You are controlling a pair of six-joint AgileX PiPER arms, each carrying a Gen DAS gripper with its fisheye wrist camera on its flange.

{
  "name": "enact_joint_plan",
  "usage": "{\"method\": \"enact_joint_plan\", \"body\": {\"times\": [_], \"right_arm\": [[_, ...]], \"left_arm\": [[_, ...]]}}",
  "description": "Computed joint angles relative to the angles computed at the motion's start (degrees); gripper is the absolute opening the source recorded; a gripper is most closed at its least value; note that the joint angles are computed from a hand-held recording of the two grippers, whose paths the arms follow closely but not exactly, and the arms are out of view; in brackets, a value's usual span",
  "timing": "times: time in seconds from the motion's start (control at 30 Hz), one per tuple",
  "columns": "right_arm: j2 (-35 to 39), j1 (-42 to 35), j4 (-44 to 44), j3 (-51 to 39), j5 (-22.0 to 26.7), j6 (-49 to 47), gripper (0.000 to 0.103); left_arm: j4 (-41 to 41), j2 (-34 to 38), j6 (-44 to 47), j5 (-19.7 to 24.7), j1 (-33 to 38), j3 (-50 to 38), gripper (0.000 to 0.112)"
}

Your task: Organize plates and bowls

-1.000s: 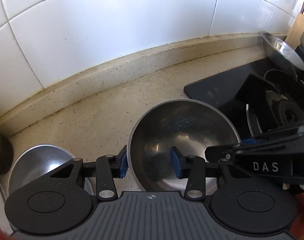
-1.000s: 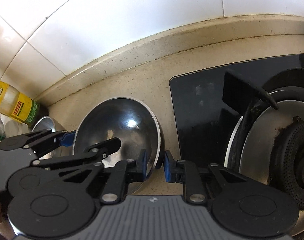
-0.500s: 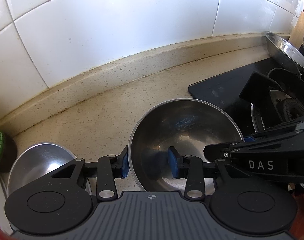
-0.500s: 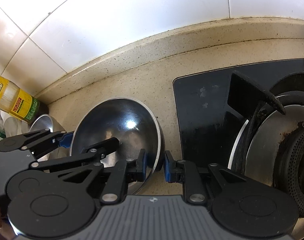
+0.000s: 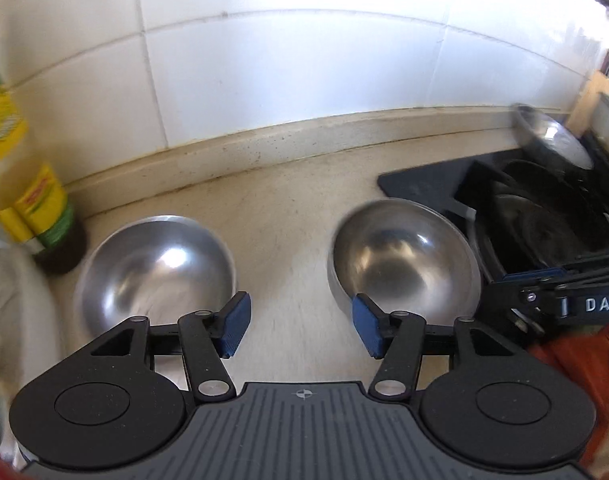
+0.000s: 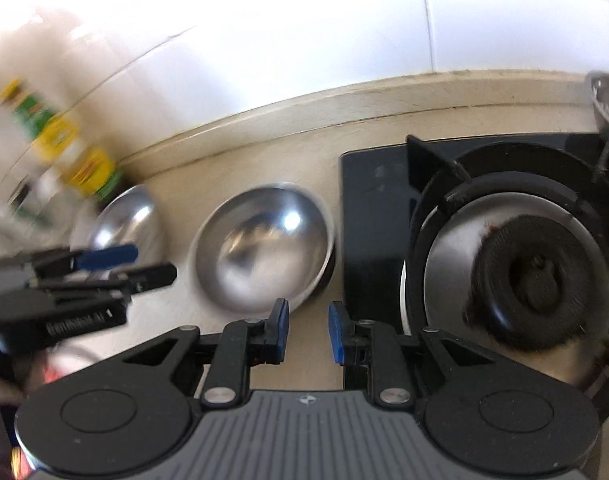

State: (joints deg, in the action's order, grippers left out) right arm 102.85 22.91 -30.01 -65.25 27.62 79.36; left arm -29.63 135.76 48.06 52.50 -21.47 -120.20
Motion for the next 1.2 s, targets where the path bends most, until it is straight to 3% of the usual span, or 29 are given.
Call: {"method": "enact_joint_plan", "body": {"times": [0.1, 0.2, 0.23, 0.4, 0.43, 0.53, 0.7, 0.77, 0.9, 1.03, 1.2], "right_arm": [[-6.1, 3.6, 2.9, 5.6, -1.3, -1.1, 0.027], [-9.1, 6.4, 10.9, 7.9, -1.1, -10.7, 0.029], [-9.3, 7.3, 12.9, 8.1, -0.7, -12.1, 0.029], [-6.9, 8.8, 21.8, 9.1, -2.9, -17.2, 0.029], [-6.7, 9.1, 23.2, 9.6, -3.9, -18.0, 0.025], [-6.2, 11.2, 20.3, 10.1, -5.5, -13.8, 0.017], [-6.9, 12.5, 6.5, 10.3, -5.4, 1.1, 0.016], [-7.1, 11.6, 0.9, 9.2, -4.4, 4.7, 0.016], [-5.8, 6.8, -2.9, 4.6, -3.1, 3.0, 0.016], [-0.8, 2.0, -2.3, -2.8, -1.0, -1.4, 0.016], [4.4, -1.5, 2.6, -9.9, 1.4, -9.5, 0.016]], "left_arm": [[-4.9, -9.0, 9.5, -0.2, 3.2, 13.6, 0.066], [-6.8, -12.6, 14.2, 9.6, 6.9, 17.5, 0.067], [-6.8, -14.1, 15.7, 10.4, 7.4, 19.9, 0.067], [-4.5, -18.5, 16.6, 9.9, 6.3, 30.8, 0.063], [-3.4, -19.5, 16.4, 8.6, 5.7, 33.7, 0.06], [-1.9, -20.0, 14.4, 8.3, 5.0, 36.5, 0.044], [-3.1, -23.2, 13.0, 4.8, 4.5, 39.8, 0.045], [-5.5, -23.7, 14.3, 3.4, 4.5, 39.2, 0.046], [-10.5, -21.9, 14.5, 0.7, 3.3, 32.9, 0.05], [-11.8, -16.7, 11.7, -1.8, 0.4, 22.4, 0.053], [-7.3, -8.7, 4.0, -2.1, -2.7, 9.6, 0.053]]}}
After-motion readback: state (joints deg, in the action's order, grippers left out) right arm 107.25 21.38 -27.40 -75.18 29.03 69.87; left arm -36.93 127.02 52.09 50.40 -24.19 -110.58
